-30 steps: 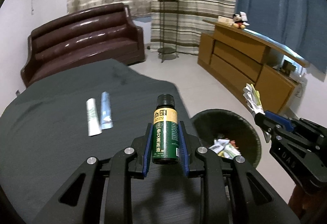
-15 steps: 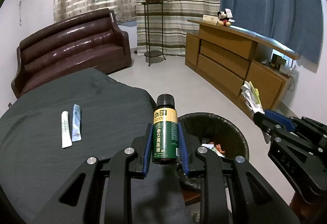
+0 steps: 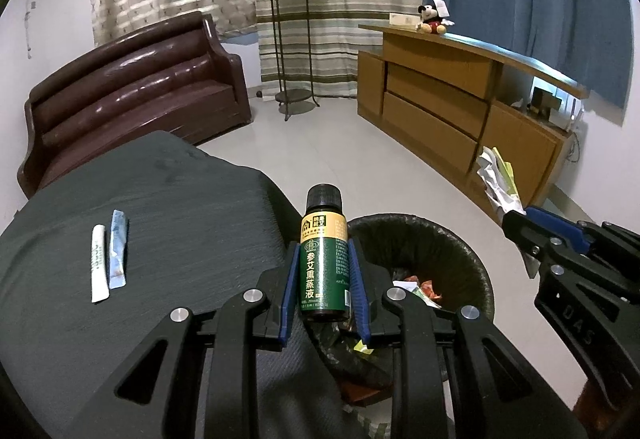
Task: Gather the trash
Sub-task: 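Open both tools to drop the bottle and wrapper into the bin, then move both open tools back over the white tube and blue packet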
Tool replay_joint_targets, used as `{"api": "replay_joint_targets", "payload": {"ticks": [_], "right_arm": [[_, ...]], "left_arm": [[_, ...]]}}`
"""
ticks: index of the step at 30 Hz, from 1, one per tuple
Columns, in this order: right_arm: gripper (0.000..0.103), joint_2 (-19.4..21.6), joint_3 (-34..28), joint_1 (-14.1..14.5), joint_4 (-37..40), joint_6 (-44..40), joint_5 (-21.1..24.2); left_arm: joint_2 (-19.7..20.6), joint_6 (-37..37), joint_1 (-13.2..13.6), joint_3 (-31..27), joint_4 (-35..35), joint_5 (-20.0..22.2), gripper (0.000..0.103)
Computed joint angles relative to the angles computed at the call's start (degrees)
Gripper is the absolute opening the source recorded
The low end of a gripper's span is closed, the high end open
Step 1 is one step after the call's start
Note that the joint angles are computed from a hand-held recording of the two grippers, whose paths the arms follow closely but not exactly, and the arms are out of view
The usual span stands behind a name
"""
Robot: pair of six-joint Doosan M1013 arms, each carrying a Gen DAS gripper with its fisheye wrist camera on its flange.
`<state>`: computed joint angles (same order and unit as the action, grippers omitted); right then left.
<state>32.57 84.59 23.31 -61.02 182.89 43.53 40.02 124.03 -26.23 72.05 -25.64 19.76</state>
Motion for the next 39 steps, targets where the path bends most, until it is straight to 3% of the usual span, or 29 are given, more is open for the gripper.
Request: {"api": "replay_joint_targets", "payload": {"ticks": [7, 9, 11, 23, 28, 30, 39], "right_arm": [[0.023, 0.4, 0.3, -1.1, -0.3, 1.9, -1.1], [0.035, 0.5, 0.4, -1.4, -0.3, 2.5, -1.2], [0.035, 0.6, 0.4, -1.5, 0.0, 2.7, -1.0], [0.037, 0.7, 0.5, -1.5, 0.4, 2.8, -0.9], [0.043, 0.8, 0.3, -1.3, 0.3, 2.8, -1.0], [0.05, 1.0, 0.0, -1.2, 0.4, 2.7, -1.1], [0.051, 2.8, -3.5, -0.2, 2.8, -2.0, -3.3]], "left_arm": [[1.6, -5.9, -0.8, -2.6, 6.5, 1.6, 0.025], [1.8, -7.8, -1.0, -2.9, 8.6, 2.2, 0.034], [1.9, -9.3, -1.1, -2.9, 9.5, 2.0, 0.049], [1.7, -12.3, -0.8, -3.1, 12.2, 2.2, 0.055], [1.1, -13.2, -0.3, -2.5, 12.5, 1.6, 0.056], [0.9, -13.9, -0.1, -2.1, 13.1, 1.2, 0.056], [0.4, -23.3, 1.9, -1.2, 21.2, 1.0, 0.056]]}}
